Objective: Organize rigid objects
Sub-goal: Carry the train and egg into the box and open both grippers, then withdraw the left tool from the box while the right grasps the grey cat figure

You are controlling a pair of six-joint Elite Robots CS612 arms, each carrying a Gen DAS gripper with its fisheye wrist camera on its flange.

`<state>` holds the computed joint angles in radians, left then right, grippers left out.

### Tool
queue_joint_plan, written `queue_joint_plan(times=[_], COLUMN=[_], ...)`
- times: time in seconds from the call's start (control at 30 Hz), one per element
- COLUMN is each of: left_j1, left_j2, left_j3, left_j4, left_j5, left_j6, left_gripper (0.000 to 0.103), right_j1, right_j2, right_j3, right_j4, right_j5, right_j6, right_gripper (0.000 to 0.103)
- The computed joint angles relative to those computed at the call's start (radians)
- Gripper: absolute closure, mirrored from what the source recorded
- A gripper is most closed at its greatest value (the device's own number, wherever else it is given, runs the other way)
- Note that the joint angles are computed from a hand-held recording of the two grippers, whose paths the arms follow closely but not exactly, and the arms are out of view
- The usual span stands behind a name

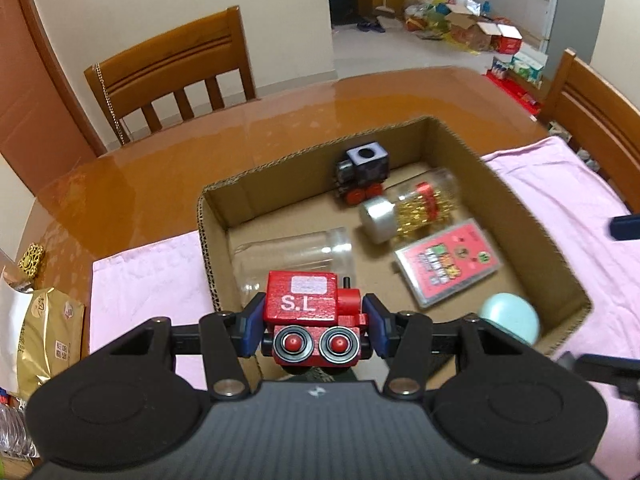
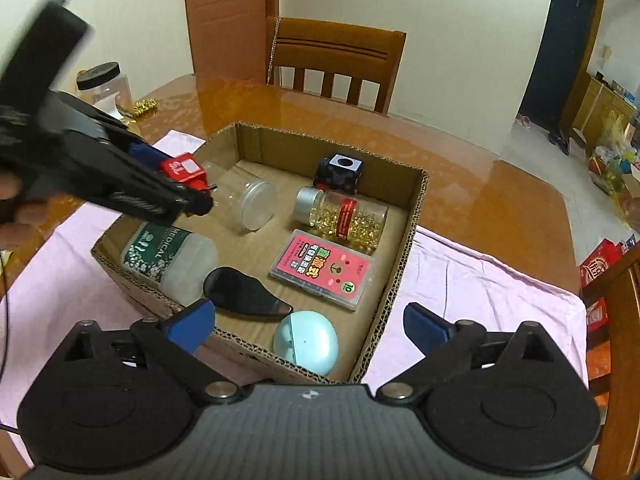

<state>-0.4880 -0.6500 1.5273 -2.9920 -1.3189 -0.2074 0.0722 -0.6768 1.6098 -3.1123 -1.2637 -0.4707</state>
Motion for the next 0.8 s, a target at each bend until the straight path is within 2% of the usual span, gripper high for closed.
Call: queue_joint_plan(times=[0.03, 0.07, 0.1, 0.13, 0.17, 0.27, 0.37, 0.57, 0.8], left_j1=[0.003, 0.004, 0.003, 0.0, -0.003, 0.008, 0.008, -0.007, -0.022], left_j2=[0.004, 0.007, 0.009, 0.01, 0.011, 0.001, -0.012, -0.031, -0.051], left_j3=[-0.006, -0.01, -0.011, -0.009, -0.003, 0.011, 0.029, 0.062, 0.108], left_j4=[0.006, 0.0, 0.001, -0.012, -0.043, -0.068, -0.086, -0.096, -0.113], left_j5=[-0.002, 0.005, 0.027, 0.064, 0.092, 0.05, 0.047, 0.096, 0.107], left_j6=[0.008, 0.006, -0.009, -0.03, -0.043, -0.067, -0.088, -0.09, -0.132], left_gripper=[0.048, 0.031, 0.01, 0.005, 0.004, 0.003, 0.003, 0.003, 0.003], right_j1=[-0.002, -0.004, -0.005, -0.006, -0.007, -0.007, -0.007, -0.007, -0.005], right_j2=[-0.005, -0.009, -0.012, -0.014, -0.016, -0.016, -0.013, -0.007, -0.006], right_j3=[0.006, 0.013, 0.017, 0.019, 0.022, 0.023, 0.02, 0.026, 0.049], right_j4=[-0.006, -0.013, -0.016, -0.02, -0.022, -0.024, -0.01, 0.001, -0.019], right_j5=[0.003, 0.005, 0.006, 0.005, 0.003, -0.01, -0.025, -0.048, -0.054], right_j6=[0.001, 0.001, 0.001, 0.002, 0.003, 0.016, 0.035, 0.075, 0.141], right_gripper=[0.0, 0.0, 0.0, 0.0, 0.0, 0.0, 0.0, 0.0, 0.0])
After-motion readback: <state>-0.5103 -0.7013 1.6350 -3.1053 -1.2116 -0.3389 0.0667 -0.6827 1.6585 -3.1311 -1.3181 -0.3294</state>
